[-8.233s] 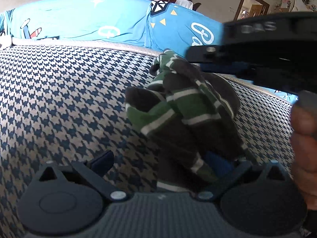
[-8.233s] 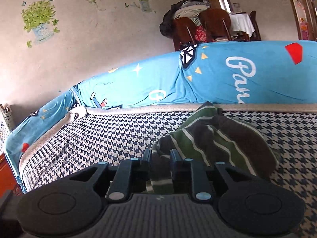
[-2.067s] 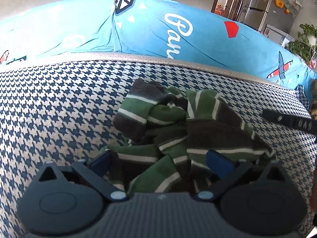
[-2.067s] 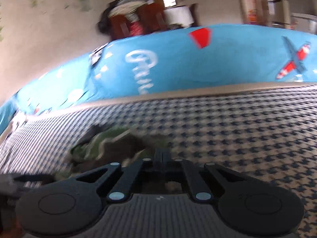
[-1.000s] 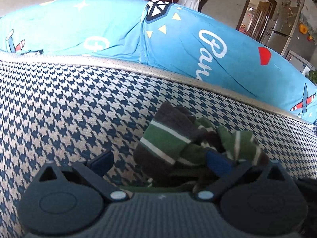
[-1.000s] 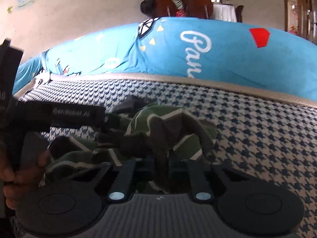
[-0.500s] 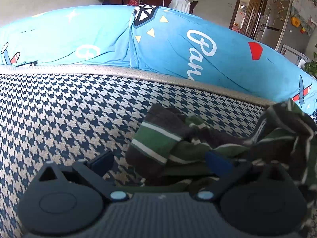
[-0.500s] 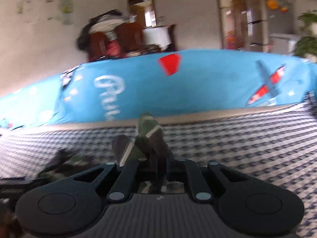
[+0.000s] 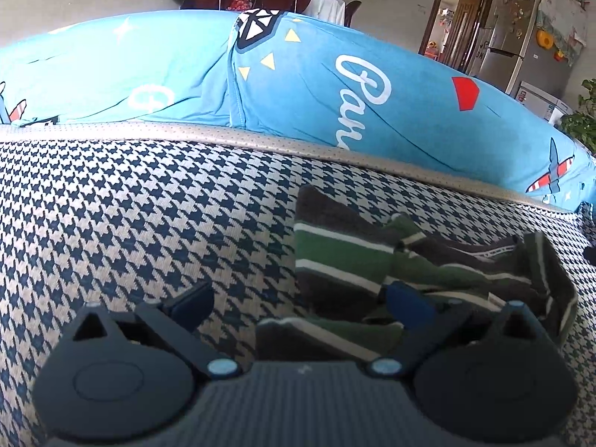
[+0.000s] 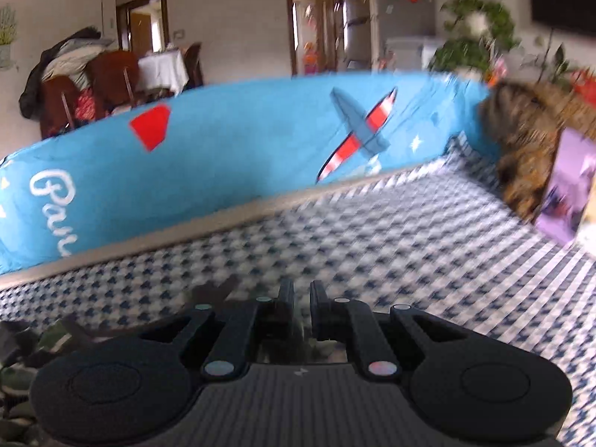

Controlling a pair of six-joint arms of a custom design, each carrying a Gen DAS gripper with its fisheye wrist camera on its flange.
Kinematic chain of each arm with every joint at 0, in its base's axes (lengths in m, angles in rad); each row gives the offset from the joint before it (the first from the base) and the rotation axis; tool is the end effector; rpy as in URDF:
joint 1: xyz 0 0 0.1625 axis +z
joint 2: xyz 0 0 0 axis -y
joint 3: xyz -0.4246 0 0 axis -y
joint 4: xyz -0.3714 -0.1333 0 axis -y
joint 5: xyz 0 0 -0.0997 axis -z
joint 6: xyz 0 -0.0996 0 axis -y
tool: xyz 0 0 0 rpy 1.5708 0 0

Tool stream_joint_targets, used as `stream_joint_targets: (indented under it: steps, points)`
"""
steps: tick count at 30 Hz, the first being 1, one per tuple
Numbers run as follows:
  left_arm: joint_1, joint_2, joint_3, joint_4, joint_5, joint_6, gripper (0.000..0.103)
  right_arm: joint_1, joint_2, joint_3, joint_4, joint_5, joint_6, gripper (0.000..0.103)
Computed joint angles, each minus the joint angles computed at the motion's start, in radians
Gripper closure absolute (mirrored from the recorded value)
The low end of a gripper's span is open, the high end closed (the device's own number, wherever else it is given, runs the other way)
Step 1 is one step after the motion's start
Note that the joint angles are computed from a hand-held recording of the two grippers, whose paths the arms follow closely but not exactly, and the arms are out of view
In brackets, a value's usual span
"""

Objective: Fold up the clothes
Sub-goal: 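Grasp the garment edge with the right gripper and lay it over the fold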

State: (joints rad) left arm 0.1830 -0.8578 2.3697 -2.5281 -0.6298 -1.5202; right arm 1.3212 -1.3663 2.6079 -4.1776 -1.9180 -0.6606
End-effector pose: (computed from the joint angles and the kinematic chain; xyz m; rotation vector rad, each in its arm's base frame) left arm -0.3087 -0.2745 0.0105 0.1788 2.3003 -1.0777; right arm 0.0177 -0.3330 0.3053 0.1251 -1.9549 1.2666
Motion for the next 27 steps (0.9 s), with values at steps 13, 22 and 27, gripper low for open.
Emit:
stream_joint_targets:
  steps: [13,22,27]
  points:
    - [-0.008,0.056,-0.012,-0.094,-0.047,0.132,0.000,-0.068,-0.108,0.059,0.243,0.252,-0.026,0.072]
    - [-0.002,0.085,-0.031,-0.102,-0.085,0.180,0.000,-0.077,-0.143,0.056,0.467,0.377,-0.051,0.070]
    - [0.004,0.076,-0.021,-0.122,-0.091,0.174,0.000,-0.035,-0.081,0.043,0.510,0.376,-0.102,0.065]
